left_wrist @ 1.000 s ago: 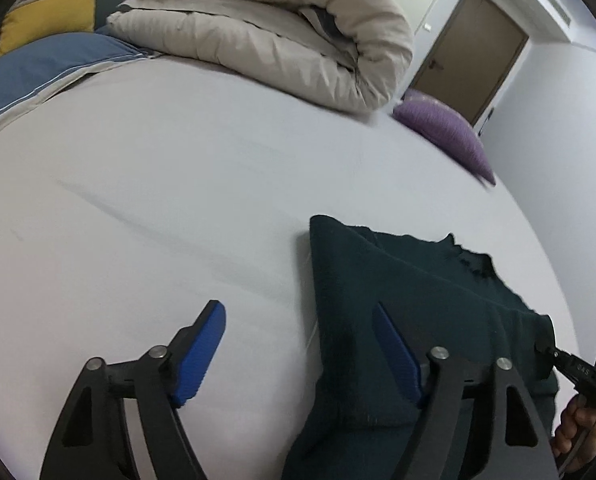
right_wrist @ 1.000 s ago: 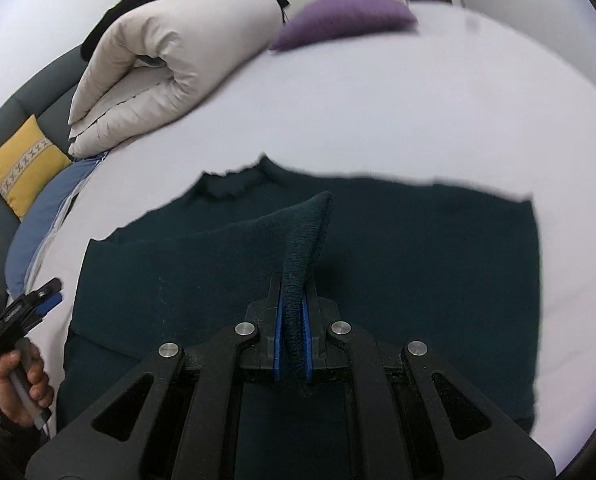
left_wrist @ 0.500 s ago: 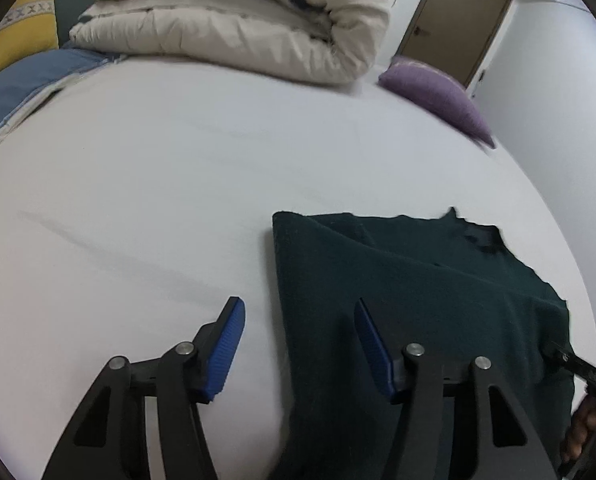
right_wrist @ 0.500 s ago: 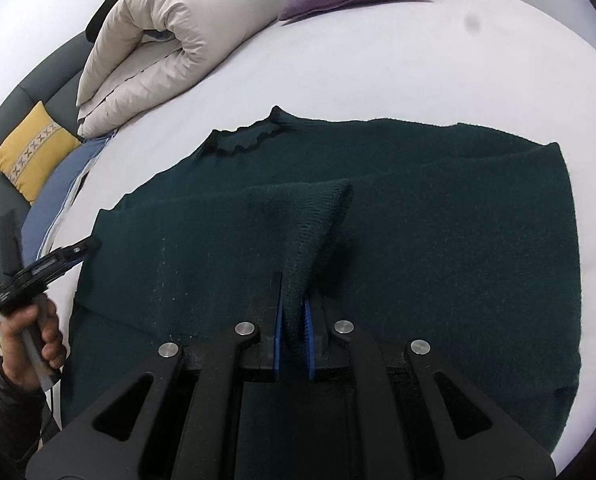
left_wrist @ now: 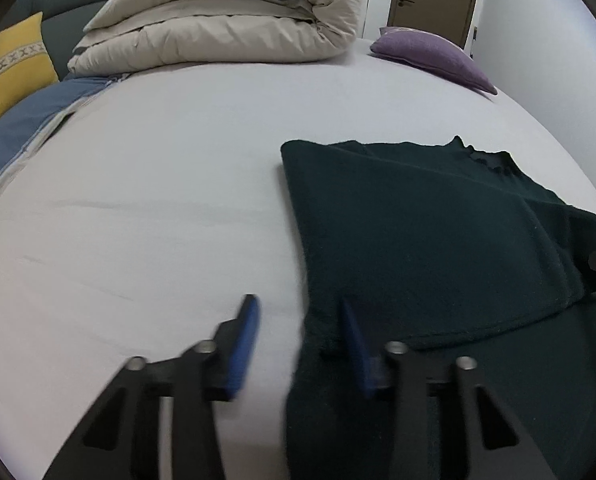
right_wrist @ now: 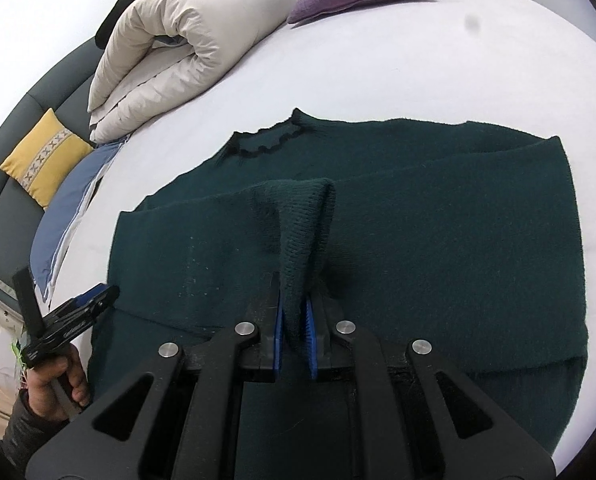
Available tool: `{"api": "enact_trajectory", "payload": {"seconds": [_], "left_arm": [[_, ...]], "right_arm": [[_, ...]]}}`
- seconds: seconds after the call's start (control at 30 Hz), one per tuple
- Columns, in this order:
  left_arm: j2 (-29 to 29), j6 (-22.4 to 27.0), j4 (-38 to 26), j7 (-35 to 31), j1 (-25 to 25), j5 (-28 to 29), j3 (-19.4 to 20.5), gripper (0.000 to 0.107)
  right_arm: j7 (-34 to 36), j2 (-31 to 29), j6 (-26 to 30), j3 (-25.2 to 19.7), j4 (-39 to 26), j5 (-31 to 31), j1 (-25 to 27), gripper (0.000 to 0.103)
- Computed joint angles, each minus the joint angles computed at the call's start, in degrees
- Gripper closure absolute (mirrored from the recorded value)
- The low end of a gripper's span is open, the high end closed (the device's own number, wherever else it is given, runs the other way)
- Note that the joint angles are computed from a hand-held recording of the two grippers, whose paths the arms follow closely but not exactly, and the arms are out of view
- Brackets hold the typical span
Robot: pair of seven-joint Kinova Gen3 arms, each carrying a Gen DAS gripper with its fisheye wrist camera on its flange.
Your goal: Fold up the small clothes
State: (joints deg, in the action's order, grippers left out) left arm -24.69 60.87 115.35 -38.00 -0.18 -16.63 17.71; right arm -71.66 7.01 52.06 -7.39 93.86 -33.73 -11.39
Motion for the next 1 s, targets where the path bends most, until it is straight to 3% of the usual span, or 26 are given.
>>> {"api": "enact_trajectory", "payload": {"seconds": [0.23, 0.37, 0.43, 0.47, 0.53, 0.57, 0.6, 0.7, 0.83, 0.93, 1.0], "left_arm": [[0.6, 3.9, -0.2, 6.1, -2.7, -6.0, 5.7, 0.106], [-1.2, 2.3, 1.6, 5.3, -2.0, -3.5, 0.5, 0.106], [-2.1, 2.7, 0.8, 5.6, -1.6, -4.3, 1.1, 0.106], [-2.8, 2.5, 0.1, 6.1, -2.2, -5.2, 2.1, 0.102], [-3.1, 1.3, -0.7, 5.3, -2.4, -5.1, 1.7, 0.074], [-2.5, 0.1, -1.3, 4.2, -2.3, -5.0, 0.9, 0.047], [-1.5, -0.9, -1.9, 3.2, -2.6, -5.4, 0.7, 0.036], [2.9, -0.9, -4.2, 1.3, -3.1, -7.0, 1.3, 0.035], [8.8, -2.5, -5.9, -3.8, -1.4, -1.2, -7.3, 0.039], [8.6, -6.1, -4.8, -6.5, -1.4, 3.2, -11.8, 0.047], [8.9, -7.1, -4.7, -8.0, -1.5, 4.2, -12.3, 0.068]], "right_arm": [[1.2, -0.8, 2.2, -0.4, -1.3, -1.6, -0.3, 0.093], [0.0, -0.4, 1.8, 0.0, -2.2, 0.3, -0.9, 0.093], [-1.7, 0.3, 2.5, 1.2, -2.7, 1.8, -1.6, 0.093], [-1.2, 0.6, 3.1, 0.2, -2.7, 1.5, -0.3, 0.093], [-0.5, 0.6, 3.1, 0.4, -2.3, 1.4, 0.1, 0.093], [0.0, 0.6, 3.0, 0.5, -2.0, 1.0, 0.4, 0.093], [0.7, 0.7, 2.9, 0.5, -1.8, 0.1, 0.9, 0.093], [2.4, 0.9, 2.7, 0.5, -2.3, -1.1, 1.6, 0.092], [1.3, 2.5, 3.8, 0.8, -3.9, -1.0, 2.4, 0.089], [1.5, 3.3, 3.1, 0.9, -3.7, -1.4, 3.3, 0.089], [0.9, 4.0, 2.7, 0.9, -3.6, -0.3, 3.3, 0.089]]}}
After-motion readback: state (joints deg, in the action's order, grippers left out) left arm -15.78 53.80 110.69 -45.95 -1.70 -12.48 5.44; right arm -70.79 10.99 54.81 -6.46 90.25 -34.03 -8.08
